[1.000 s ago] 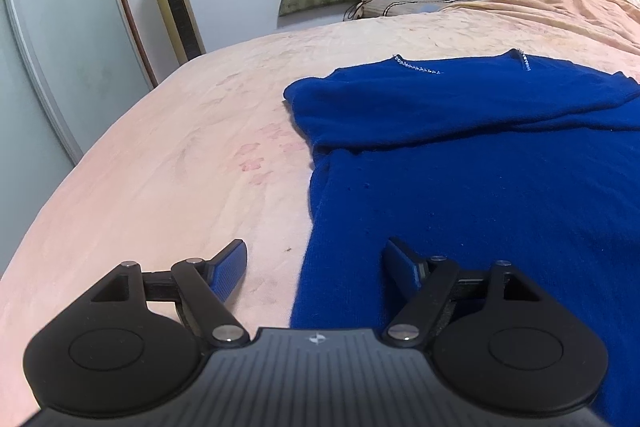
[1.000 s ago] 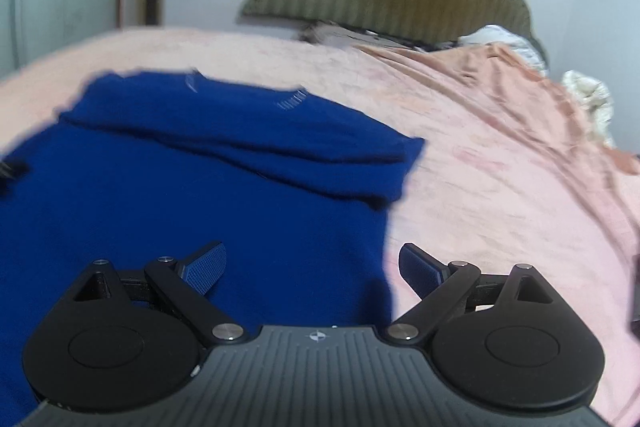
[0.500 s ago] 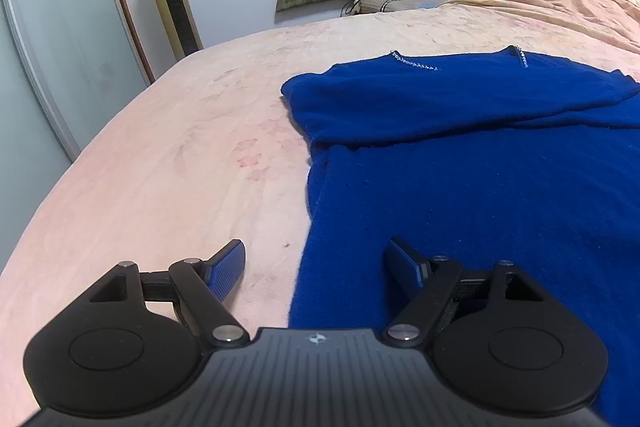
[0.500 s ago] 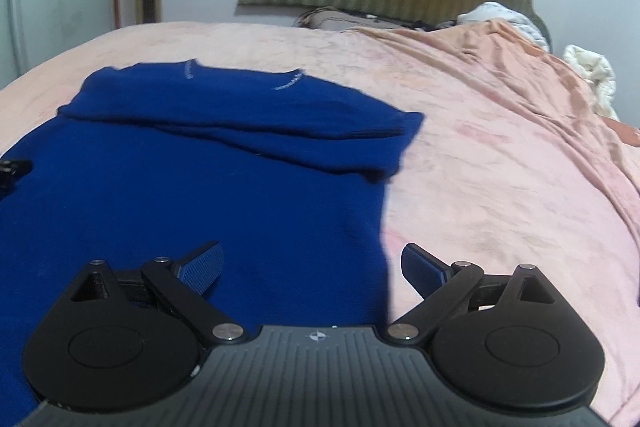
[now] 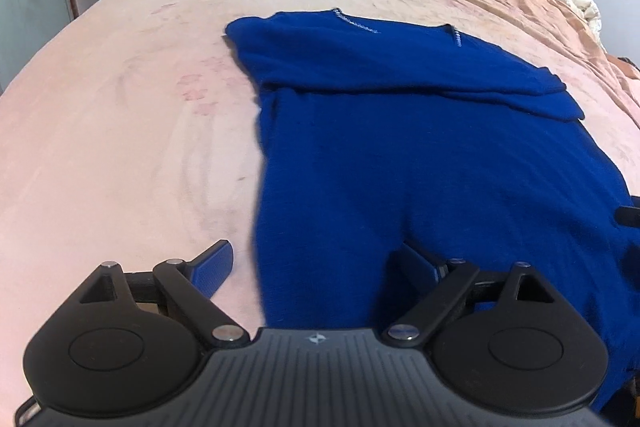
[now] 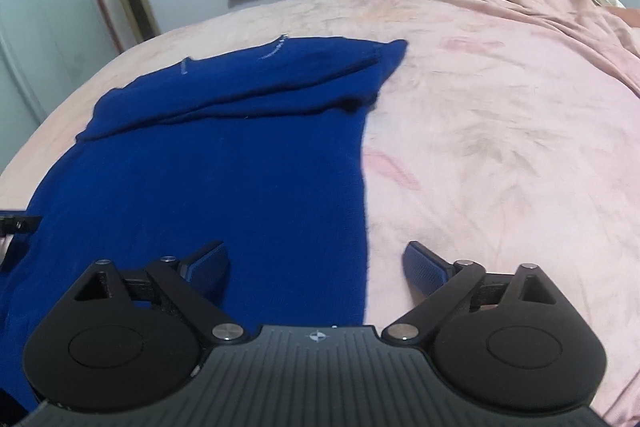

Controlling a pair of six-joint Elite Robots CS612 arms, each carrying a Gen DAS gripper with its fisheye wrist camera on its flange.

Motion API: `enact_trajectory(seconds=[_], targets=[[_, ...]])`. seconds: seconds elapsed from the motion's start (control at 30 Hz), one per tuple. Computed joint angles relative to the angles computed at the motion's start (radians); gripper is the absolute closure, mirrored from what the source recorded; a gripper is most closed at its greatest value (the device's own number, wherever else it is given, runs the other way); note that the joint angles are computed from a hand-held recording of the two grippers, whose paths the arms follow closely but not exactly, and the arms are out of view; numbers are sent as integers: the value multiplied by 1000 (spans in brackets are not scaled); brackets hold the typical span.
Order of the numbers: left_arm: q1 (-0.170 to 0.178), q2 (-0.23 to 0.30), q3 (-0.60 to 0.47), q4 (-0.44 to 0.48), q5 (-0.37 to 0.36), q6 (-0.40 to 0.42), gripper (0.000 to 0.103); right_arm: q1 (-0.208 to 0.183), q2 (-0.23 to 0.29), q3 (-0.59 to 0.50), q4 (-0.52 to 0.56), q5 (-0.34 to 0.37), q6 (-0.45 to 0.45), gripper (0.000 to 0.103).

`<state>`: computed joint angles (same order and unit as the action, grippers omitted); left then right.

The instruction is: Fold small clothes

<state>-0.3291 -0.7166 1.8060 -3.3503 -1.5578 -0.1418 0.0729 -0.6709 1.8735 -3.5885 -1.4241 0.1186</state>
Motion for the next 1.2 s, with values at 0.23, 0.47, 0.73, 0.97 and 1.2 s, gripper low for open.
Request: enact_trajectory(seconds=[0.23, 0.47, 0.73, 0.97, 1.2], targets=[[-18, -3, -19, 15, -15, 19, 97, 22, 11, -33, 1, 27, -82, 90], [-21, 9, -75, -55, -1, 28, 98, -10, 20, -78, -55, 108, 14, 96], [-44, 64, -178, -1, 177, 50, 98, -7, 59, -197, -13, -14, 42, 97], [-24, 39, -120, -11, 106, 40, 95, -38, 49, -141, -38, 58, 139, 40], [13, 14, -60, -10, -7, -6, 76, -73, 23, -35, -28, 202, 140, 40]])
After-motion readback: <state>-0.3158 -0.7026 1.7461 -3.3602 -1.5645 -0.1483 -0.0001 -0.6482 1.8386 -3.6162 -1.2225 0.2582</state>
